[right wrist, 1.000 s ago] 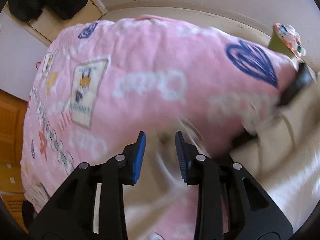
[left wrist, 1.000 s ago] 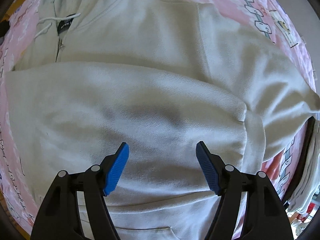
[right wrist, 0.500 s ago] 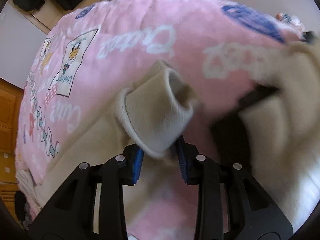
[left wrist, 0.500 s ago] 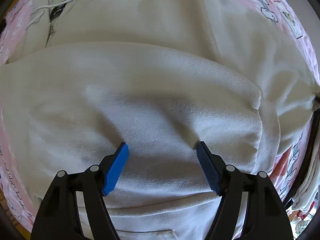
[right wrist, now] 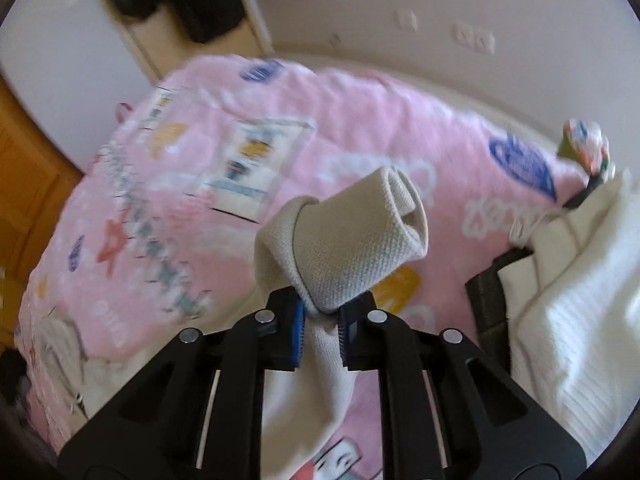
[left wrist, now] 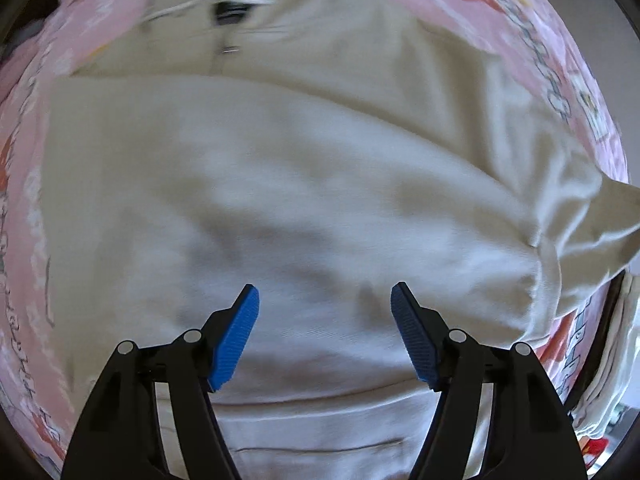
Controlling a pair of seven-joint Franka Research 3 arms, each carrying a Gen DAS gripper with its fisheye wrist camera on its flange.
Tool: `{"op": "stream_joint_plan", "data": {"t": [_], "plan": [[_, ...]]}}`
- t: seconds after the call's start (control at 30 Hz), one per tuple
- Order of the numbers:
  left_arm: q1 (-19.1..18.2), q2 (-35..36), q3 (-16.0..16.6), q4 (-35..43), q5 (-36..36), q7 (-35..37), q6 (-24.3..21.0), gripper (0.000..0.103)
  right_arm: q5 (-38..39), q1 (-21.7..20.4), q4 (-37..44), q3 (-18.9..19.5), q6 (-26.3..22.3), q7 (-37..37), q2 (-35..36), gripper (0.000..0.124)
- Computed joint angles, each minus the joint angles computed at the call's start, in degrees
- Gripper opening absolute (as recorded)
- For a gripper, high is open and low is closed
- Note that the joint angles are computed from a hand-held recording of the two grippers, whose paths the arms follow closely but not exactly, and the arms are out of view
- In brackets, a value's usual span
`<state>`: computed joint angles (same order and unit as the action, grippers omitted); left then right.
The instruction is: Fold large clothes
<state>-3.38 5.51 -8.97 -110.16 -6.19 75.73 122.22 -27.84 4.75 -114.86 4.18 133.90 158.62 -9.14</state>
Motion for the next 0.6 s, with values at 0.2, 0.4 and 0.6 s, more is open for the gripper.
{"op": "stream_joint_plan", "data": {"t": [0.2, 0.4, 0.6], "plan": [[3.7, -7.6, 3.4, -6.5, -1.8, 2.7, -0.1, 0.061, -10.7, 6.3, 11.4, 6.7, -6.6, -3.9, 2.0, 0.013], [7.6, -16.1, 7.5, -14.3, -1.8, 2.2, -0.1, 0.061, -11.7, 17.2, 26.9, 10.2, -6.8, -9.7, 13.3, 0.013], [13.4, -21.4, 12.5, -18.9, 1.7, 1.7, -0.6, 0.061, -6.3, 28.1, 47.2, 12.9, -7.1, -20.2, 31.7, 0.012]]}}
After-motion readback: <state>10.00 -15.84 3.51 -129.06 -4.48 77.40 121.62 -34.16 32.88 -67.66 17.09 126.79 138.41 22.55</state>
